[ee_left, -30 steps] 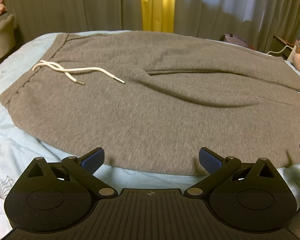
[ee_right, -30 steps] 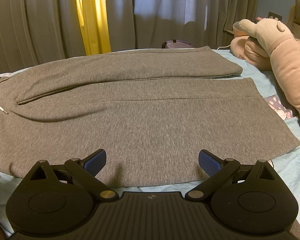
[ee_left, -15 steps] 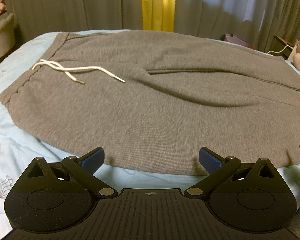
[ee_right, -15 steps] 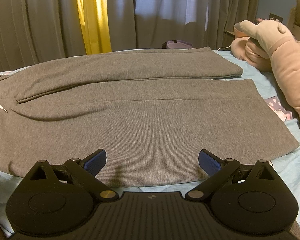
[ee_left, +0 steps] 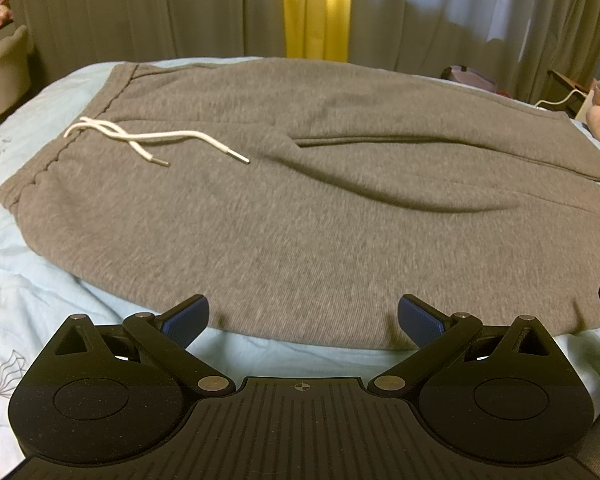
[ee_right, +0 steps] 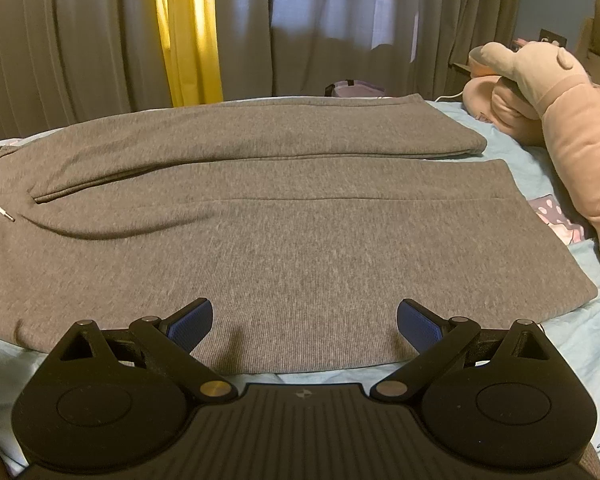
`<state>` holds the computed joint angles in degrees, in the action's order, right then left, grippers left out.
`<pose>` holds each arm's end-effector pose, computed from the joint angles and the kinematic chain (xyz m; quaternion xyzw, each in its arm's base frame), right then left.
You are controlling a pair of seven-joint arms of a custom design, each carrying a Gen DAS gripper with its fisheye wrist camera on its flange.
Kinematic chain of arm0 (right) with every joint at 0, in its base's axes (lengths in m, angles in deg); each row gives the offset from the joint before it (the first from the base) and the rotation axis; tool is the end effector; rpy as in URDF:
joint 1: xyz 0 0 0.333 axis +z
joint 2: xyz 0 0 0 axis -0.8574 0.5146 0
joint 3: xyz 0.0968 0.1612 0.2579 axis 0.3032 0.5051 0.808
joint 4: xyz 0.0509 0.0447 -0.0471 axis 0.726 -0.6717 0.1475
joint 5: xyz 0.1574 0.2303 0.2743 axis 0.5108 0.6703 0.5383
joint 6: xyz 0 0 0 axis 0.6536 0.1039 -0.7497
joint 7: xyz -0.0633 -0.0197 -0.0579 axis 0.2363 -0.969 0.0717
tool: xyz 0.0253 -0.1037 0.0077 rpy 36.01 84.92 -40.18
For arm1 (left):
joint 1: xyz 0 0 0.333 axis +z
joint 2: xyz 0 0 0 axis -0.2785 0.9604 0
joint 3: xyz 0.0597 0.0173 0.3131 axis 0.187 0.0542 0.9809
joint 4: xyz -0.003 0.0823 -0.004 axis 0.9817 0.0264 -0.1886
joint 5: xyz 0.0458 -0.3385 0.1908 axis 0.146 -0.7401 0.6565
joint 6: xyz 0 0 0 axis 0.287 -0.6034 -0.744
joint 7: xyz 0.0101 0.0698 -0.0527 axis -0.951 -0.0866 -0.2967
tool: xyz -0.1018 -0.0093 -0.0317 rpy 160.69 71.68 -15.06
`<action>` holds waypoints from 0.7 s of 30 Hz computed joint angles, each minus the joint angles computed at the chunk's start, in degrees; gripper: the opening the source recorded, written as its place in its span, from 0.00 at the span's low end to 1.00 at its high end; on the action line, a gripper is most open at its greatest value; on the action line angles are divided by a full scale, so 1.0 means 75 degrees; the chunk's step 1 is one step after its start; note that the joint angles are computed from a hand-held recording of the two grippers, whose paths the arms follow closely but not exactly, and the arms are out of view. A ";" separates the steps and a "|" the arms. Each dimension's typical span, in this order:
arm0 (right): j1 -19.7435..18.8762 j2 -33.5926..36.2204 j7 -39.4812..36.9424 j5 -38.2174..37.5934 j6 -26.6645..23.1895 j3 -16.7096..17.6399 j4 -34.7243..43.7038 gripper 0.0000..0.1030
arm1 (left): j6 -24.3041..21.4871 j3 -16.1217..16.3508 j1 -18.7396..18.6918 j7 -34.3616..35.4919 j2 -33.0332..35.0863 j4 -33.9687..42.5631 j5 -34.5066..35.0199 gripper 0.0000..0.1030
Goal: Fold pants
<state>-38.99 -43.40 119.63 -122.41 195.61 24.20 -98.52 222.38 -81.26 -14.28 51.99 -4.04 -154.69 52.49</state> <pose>0.4804 0.2664 0.5235 -0.5145 0.7612 -0.3197 0.2317 0.6419 -0.0345 0.5466 -0.5829 0.7427 -0.2673 0.1927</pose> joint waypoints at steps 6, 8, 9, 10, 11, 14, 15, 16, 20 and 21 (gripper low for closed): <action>-0.0003 -0.0013 0.0016 0.0005 0.0039 -0.0009 -0.0029 0.96 | -0.0011 0.0009 -0.0005 -0.0021 -0.0004 -0.0004 0.0020 1.00; -0.0006 -0.0016 0.0009 0.0007 0.0042 -0.0009 -0.0031 0.96 | -0.0022 0.0010 -0.0004 -0.0028 0.0006 0.0007 0.0021 1.00; -0.0007 -0.0016 0.0009 0.0007 0.0042 -0.0008 -0.0031 0.96 | -0.0036 0.0011 -0.0005 -0.0038 0.0014 0.0022 0.0028 1.00; -0.0007 -0.0016 0.0009 0.0008 0.0042 -0.0007 -0.0031 0.96 | -0.0038 0.0010 -0.0004 -0.0034 0.0016 0.0025 0.0024 1.00; -0.0007 -0.0013 0.0010 0.0011 0.0040 -0.0006 -0.0027 0.96 | -0.0038 0.0010 -0.0003 -0.0034 0.0016 0.0025 0.0024 1.00; -0.0015 -0.0021 0.0019 0.0014 0.0069 -0.0013 -0.0047 0.96 | -0.0036 0.0009 -0.0003 -0.0032 0.0017 0.0026 0.0025 1.00; -0.0017 -0.0023 0.0023 0.0013 0.0079 -0.0012 -0.0052 0.96 | -0.0036 0.0009 -0.0003 -0.0032 0.0017 0.0026 0.0025 1.00; -0.0017 -0.0021 0.0031 0.0006 0.0080 -0.0009 -0.0053 0.96 | -0.0036 0.0009 -0.0003 -0.0032 0.0017 0.0026 0.0025 1.00; -0.0018 -0.0019 0.0021 0.0013 0.0079 -0.0009 -0.0048 0.96 | -0.0037 0.0009 -0.0003 -0.0038 0.0017 0.0027 0.0029 1.00; -0.0018 -0.0021 0.0023 0.0012 0.0083 -0.0008 -0.0051 0.96 | -0.0043 0.0008 0.0000 -0.0033 0.0013 0.0023 0.0014 1.00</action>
